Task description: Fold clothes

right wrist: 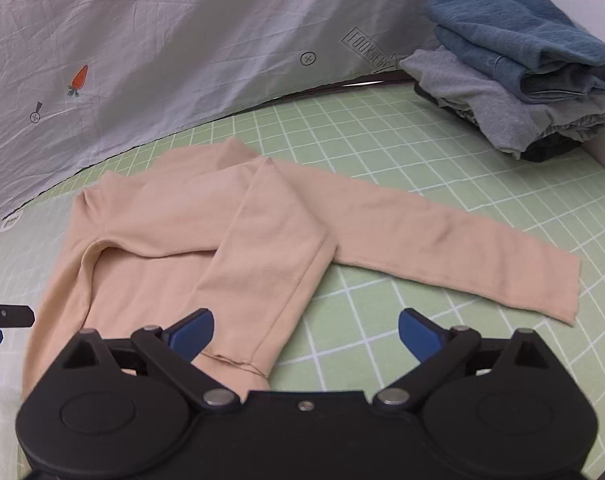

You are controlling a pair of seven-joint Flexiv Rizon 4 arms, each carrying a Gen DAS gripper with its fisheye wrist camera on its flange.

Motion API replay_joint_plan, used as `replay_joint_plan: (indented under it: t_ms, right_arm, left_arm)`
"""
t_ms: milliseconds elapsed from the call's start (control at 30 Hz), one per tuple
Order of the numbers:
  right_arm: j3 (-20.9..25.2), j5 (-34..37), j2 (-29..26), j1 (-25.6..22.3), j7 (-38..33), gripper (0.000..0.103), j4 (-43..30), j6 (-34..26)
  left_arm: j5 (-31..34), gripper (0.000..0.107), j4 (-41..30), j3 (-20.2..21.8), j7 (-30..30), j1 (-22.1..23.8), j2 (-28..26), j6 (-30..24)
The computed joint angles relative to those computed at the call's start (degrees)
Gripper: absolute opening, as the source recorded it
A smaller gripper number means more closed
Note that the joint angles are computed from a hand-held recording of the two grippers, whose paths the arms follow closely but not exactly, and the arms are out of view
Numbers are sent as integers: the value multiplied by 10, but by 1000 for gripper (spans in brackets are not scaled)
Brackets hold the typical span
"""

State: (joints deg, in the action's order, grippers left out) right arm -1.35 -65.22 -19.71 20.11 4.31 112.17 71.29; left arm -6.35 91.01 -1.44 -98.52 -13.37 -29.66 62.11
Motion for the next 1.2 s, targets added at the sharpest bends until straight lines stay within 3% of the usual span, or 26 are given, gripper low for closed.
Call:
replay_joint_plan:
  t_ms: [100,267,400,500,700,833,1033,1200]
  right_arm:
    - [-5,-40,22,5,72,103,23,-30]
    - [24,-40,50,-4,69,103,38,-93]
    - [29,-41,58,-26,77,103,49,-93]
    - [17,-66,51,-55,80,103,53,-52]
    - [-14,-60,20,-109,-13,103,37,36]
    - [-18,11,-10,-136,-124,103,16,83]
    - [-28,98,-43,-139,-230,103,-2,120]
    - [-2,197,-69,-150,-317,103,-26,114]
  left_arm:
    - [-19,93,16,-28,48,12,2,22]
    - [-48,95,7,-54,101,12,-8,30]
    - [-55,95,-20,-55,109,-8,-22,37]
    - [-44,94,-49,-35,80,-38,-40,39]
    - [-22,80,-119,-12,-22,-85,-81,-11]
    - [-34,50,-166,-36,-30,-85,-114,-52]
    - [16,50,-274,5,-81,-121,-166,-150]
    - [60,52,-326,24,-124,-135,-184,-208]
